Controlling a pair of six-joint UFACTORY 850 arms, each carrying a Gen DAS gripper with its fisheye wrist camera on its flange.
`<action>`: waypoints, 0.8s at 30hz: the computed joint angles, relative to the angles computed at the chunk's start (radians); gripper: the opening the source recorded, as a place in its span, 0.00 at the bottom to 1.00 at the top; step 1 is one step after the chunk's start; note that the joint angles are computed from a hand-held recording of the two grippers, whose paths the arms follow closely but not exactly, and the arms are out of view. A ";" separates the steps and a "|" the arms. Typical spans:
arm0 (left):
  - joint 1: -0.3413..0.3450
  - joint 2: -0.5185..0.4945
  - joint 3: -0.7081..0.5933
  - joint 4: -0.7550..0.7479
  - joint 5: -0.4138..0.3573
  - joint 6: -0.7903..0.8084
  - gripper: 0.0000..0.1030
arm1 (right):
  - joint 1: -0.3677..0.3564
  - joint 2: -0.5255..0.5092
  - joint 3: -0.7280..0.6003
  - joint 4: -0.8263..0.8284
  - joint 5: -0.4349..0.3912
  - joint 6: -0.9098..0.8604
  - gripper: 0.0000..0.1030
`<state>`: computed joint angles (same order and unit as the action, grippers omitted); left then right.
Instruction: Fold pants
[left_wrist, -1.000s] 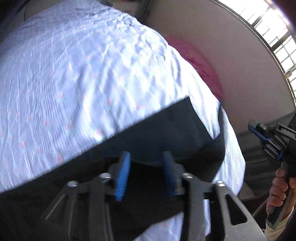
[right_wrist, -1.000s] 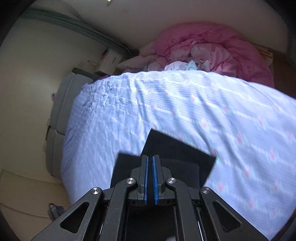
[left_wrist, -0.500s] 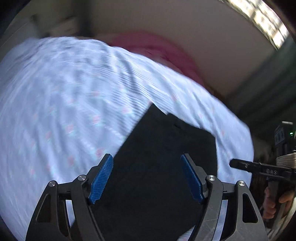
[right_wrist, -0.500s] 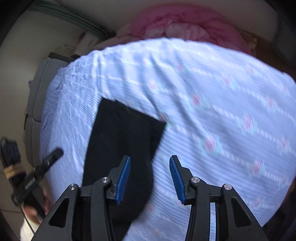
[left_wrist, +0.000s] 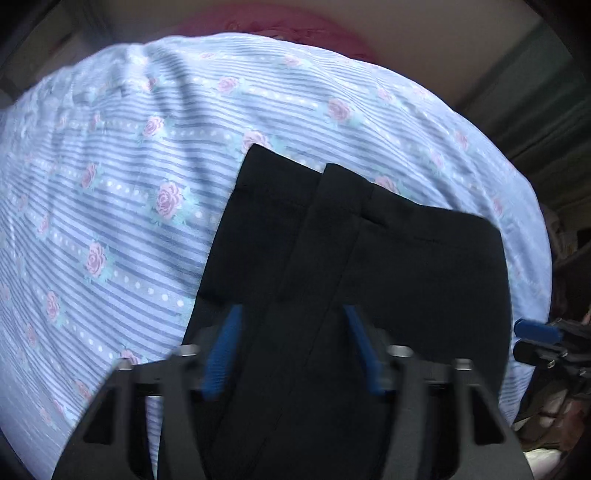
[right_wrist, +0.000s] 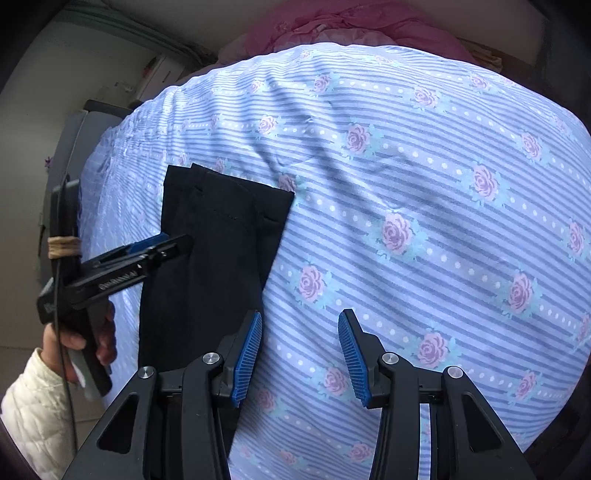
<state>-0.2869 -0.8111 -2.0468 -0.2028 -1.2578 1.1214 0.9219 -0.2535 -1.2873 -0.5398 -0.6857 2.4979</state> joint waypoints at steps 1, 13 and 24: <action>0.001 0.004 0.004 0.000 -0.006 -0.001 0.08 | 0.000 0.000 0.002 -0.006 0.006 0.005 0.44; 0.064 -0.057 -0.175 -0.057 0.033 -0.016 0.03 | -0.036 -0.032 -0.046 -0.082 0.030 -0.037 0.44; 0.046 -0.021 -0.107 -0.034 0.076 0.019 0.03 | -0.119 -0.039 0.046 -0.435 0.276 0.353 0.39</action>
